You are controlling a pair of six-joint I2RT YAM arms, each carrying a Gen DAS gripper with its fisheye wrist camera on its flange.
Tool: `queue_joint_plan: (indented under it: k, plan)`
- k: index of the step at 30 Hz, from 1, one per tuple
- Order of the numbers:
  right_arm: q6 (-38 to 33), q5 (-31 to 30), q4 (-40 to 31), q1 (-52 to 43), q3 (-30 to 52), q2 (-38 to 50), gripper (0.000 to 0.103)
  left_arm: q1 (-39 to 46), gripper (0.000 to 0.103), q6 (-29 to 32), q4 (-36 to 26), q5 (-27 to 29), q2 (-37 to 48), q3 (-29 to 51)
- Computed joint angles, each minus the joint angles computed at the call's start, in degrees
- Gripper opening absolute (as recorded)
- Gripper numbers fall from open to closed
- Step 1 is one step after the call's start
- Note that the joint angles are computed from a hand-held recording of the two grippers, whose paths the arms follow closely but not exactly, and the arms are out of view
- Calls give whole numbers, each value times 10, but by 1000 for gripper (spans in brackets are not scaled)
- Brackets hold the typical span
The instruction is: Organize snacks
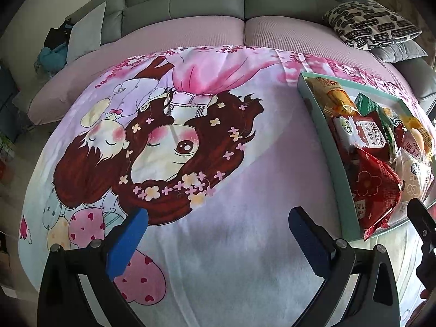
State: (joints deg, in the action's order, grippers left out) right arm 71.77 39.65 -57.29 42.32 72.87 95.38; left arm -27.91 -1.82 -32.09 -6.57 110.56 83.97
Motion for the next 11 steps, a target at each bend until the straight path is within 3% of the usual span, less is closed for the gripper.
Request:
queue_joint_plan:
  k: [11]
  plan:
    - [-2,-6,8,-2,-4,2,103,1,103,1,6,6,0,-5]
